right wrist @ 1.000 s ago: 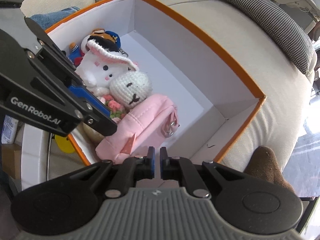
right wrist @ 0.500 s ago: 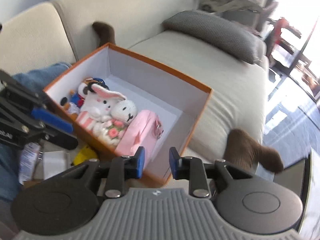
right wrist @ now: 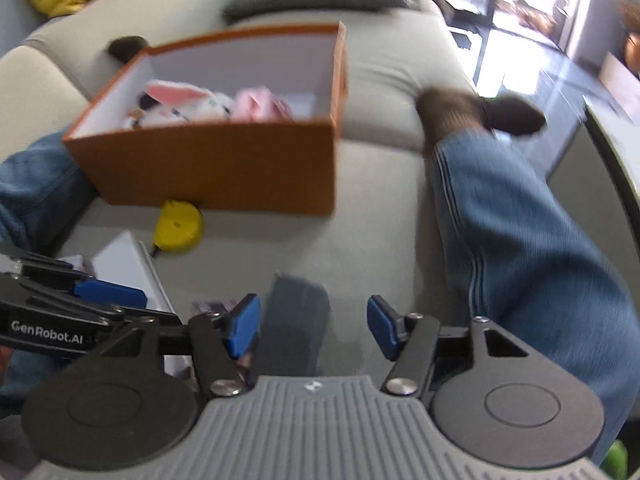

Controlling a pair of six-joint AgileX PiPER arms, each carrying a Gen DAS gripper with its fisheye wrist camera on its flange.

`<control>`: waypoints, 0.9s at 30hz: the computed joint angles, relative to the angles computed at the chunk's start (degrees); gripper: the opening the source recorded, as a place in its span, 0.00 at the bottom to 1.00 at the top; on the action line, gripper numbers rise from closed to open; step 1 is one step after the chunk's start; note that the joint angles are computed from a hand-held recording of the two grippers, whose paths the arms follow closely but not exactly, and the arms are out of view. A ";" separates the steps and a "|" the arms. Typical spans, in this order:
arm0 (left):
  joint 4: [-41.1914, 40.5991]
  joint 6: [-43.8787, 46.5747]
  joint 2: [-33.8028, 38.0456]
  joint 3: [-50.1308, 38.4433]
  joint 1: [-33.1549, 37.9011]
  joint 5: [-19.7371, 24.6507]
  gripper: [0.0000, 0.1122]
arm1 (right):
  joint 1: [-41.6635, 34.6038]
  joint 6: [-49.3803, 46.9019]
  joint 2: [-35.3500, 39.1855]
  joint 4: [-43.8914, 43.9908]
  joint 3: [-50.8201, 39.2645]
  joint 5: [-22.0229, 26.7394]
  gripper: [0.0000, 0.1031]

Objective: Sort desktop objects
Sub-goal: 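Grasp the photo card box with the left tool while the right tool grasps the dark navy box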

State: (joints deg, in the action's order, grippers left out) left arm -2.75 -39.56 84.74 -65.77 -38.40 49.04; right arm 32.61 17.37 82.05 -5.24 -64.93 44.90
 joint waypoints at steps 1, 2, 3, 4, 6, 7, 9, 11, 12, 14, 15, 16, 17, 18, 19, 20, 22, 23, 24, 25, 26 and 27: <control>0.85 -1.14 0.37 0.27 -0.80 -0.04 0.55 | -0.13 0.77 0.10 0.31 1.15 -0.64 0.60; 1.53 -1.63 0.96 0.06 -1.39 0.26 0.55 | -0.70 -0.08 0.25 2.04 1.92 -1.10 0.60; 2.07 -1.88 1.84 -0.47 -1.85 0.74 0.55 | -1.63 -2.01 0.03 4.79 2.96 -2.20 0.61; 2.36 -2.18 2.77 -1.14 -2.08 1.40 0.56 | -2.40 -3.63 -0.52 7.02 3.86 -2.89 0.61; 3.49 -3.17 3.69 -1.77 -2.95 1.46 0.56 | -2.77 -4.64 -0.44 8.08 4.47 -3.42 0.61; 3.84 -3.15 4.25 -2.28 -3.09 1.67 0.56 | -3.06 -5.48 -0.45 8.70 4.89 -4.04 0.61; 3.20 -2.58 5.38 -3.27 -2.95 2.18 0.57 | -4.23 -7.76 -0.52 11.22 5.44 -4.74 0.60; 1.10 -1.13 7.14 -4.24 -2.44 2.99 0.57 | -5.32 -9.46 -0.83 12.93 6.08 -5.34 0.59; -0.41 0.00 7.98 -4.58 -2.10 3.26 0.59 | -5.90 -10.36 -0.91 13.77 6.33 -5.50 0.59; -5.29 3.06 9.08 -3.91 -0.78 2.25 0.61 | -6.73 -11.69 -1.32 14.97 6.58 -5.37 0.59; -6.85 4.23 9.32 -3.60 -0.54 1.60 0.61 | -7.09 -12.13 -1.52 15.22 6.66 -5.17 0.59; -7.32 4.44 9.69 -3.71 -0.57 1.61 0.62 | -7.37 -12.54 -1.69 15.41 6.69 -4.93 0.59; -7.89 4.71 9.91 -3.61 -0.47 1.35 0.62 | -7.64 -13.18 -1.75 15.79 6.68 -4.72 0.59; -8.55 4.85 9.90 -3.30 -0.28 0.89 0.60 | -7.75 -13.62 -1.81 16.01 6.72 -4.67 0.59; -8.75 4.72 9.75 -3.13 -0.25 0.65 0.59 | -7.80 -14.07 -1.80 16.17 6.72 -4.62 0.59; -8.17 4.03 9.49 -3.12 -0.46 0.64 0.55 | -7.75 -14.52 -1.77 16.28 6.73 -4.60 0.59; -7.47 2.72 8.34 -2.53 -0.64 0.07 0.47 | -7.51 -14.64 -1.81 16.15 6.80 -4.68 0.58; -7.29 2.35 7.60 -2.04 -0.69 -0.52 0.43 | -7.38 -14.59 -1.83 16.03 6.83 -4.71 0.58; -7.24 2.12 6.91 -1.60 -0.73 -1.00 0.40 | -7.27 -14.49 -1.87 15.87 6.82 -4.67 0.58; -7.07 1.71 6.26 -1.18 -0.89 -1.44 0.39 | -7.20 -14.40 -1.86 15.72 6.78 -4.58 0.58; -6.74 1.31 5.89 -0.81 -1.17 -1.84 0.38 | -7.12 -14.18 -1.83 15.47 6.69 -4.46 0.58; -6.25 0.78 5.64 -0.89 -1.46 -2.00 0.36 | -7.06 -14.06 -1.89 15.31 6.66 -4.38 0.58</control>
State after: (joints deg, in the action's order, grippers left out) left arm -9.00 -38.78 90.38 -66.66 -39.86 47.04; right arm 25.55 3.31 80.16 10.07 -58.27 40.52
